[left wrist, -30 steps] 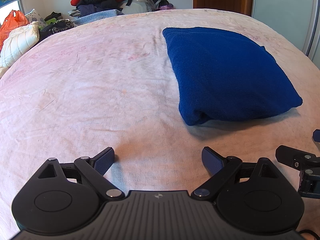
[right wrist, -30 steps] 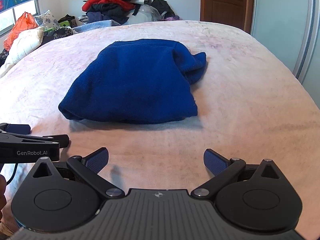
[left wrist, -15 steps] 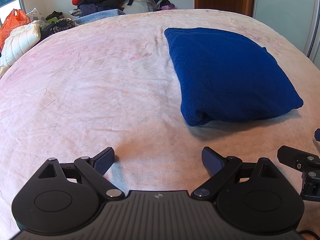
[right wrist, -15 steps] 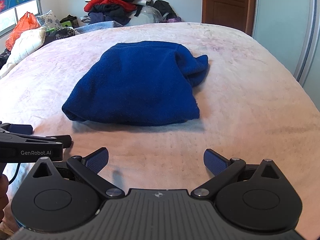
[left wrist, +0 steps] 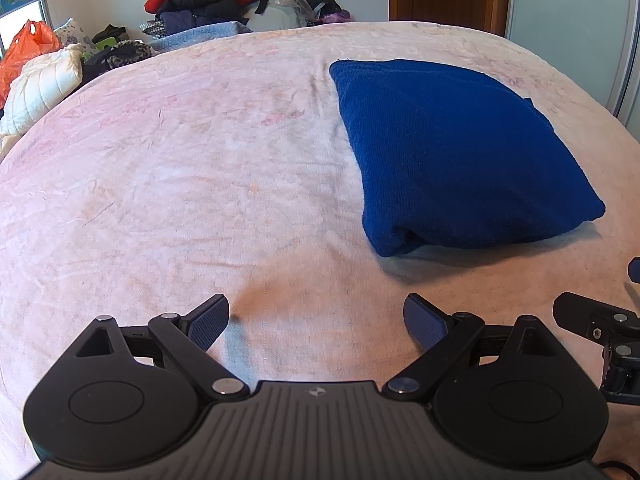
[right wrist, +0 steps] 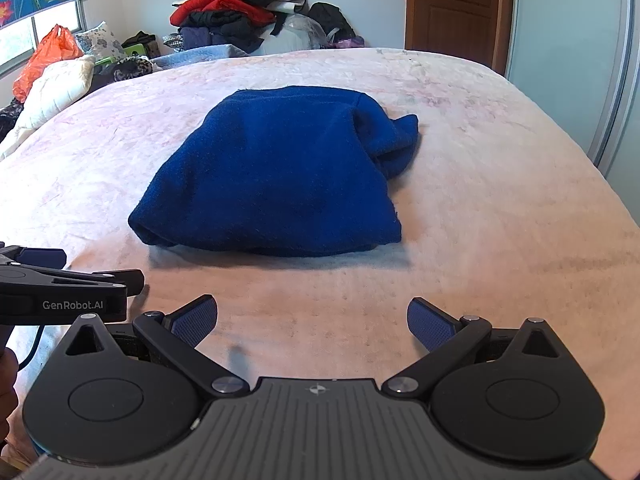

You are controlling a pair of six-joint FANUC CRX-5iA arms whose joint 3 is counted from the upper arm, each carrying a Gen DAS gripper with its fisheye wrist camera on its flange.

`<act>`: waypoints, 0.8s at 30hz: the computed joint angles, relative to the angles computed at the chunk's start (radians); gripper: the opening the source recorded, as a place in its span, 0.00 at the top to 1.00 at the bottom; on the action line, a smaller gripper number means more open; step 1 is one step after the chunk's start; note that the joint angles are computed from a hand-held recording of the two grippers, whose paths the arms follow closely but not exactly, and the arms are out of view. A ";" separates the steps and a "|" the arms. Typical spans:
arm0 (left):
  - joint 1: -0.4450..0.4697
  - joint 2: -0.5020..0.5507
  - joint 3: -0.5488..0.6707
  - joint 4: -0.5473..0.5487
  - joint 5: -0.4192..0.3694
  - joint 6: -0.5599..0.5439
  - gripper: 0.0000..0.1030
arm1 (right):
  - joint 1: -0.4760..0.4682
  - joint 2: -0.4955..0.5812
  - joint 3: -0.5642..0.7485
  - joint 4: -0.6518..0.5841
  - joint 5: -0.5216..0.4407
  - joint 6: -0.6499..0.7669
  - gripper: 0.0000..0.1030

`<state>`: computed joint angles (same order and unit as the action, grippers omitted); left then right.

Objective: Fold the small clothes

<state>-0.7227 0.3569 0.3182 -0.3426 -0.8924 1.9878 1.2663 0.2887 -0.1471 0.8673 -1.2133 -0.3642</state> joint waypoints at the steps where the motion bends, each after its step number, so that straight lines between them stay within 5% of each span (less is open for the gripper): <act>1: 0.000 0.000 0.000 0.000 0.000 0.000 0.08 | 0.000 0.001 0.001 -0.001 0.000 0.001 0.01; 24: -0.004 0.001 0.004 -0.008 -0.008 0.002 0.08 | -0.002 0.001 -0.005 -0.002 0.009 -0.005 0.01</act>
<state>-0.7264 0.3578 0.3220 -0.3505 -0.9003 1.9902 1.2648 0.2898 -0.1517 0.8649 -1.2038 -0.3695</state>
